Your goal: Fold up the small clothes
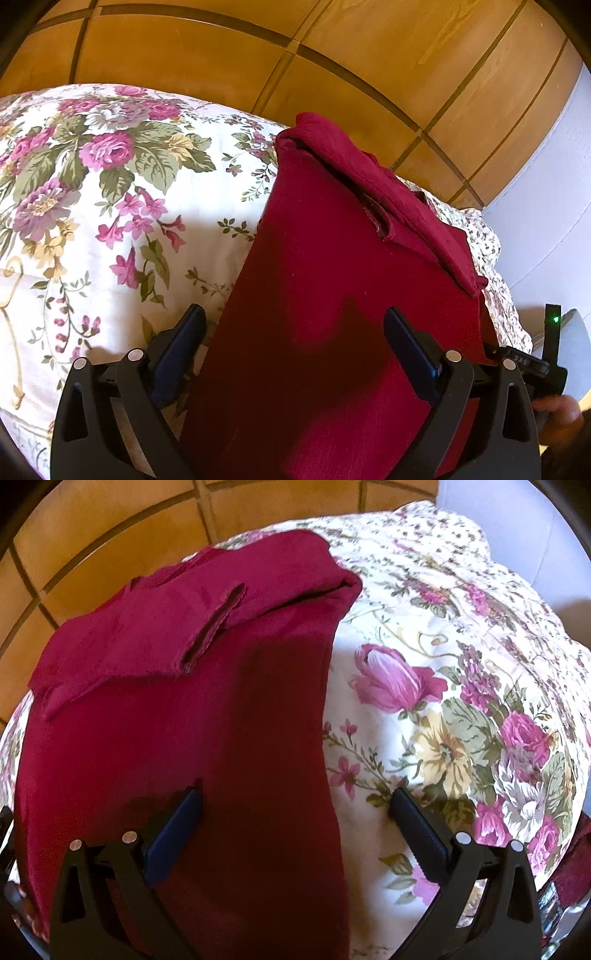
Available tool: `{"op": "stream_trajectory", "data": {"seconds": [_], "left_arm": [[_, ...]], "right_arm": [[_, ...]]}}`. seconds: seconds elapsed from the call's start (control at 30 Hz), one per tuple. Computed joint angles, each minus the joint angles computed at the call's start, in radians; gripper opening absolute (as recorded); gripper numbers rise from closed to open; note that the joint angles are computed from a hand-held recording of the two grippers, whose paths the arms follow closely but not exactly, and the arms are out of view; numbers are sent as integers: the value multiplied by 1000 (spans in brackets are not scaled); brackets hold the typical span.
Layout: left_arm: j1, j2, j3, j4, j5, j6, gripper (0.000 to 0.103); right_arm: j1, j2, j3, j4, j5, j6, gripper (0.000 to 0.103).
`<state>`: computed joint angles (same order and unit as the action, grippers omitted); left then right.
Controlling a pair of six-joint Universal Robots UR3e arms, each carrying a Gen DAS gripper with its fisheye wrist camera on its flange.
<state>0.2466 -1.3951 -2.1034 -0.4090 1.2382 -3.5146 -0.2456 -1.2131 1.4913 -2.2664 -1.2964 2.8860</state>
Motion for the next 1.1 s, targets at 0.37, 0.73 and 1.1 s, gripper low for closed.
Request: {"op": "stream_trajectory", "data": {"seconds": [0.37, 0.73, 1.1], "left_arm": [[28, 109, 21, -230, -9, 212, 99], [169, 235, -25, -383, -109, 307, 70], [308, 390, -97, -606, -357, 514, 69]], "right_arm": [[-294, -44, -214, 581, 242, -300, 101], [-358, -104, -140, 801, 307, -381, 62], [-342, -121, -102, 913, 320, -469, 39]]}}
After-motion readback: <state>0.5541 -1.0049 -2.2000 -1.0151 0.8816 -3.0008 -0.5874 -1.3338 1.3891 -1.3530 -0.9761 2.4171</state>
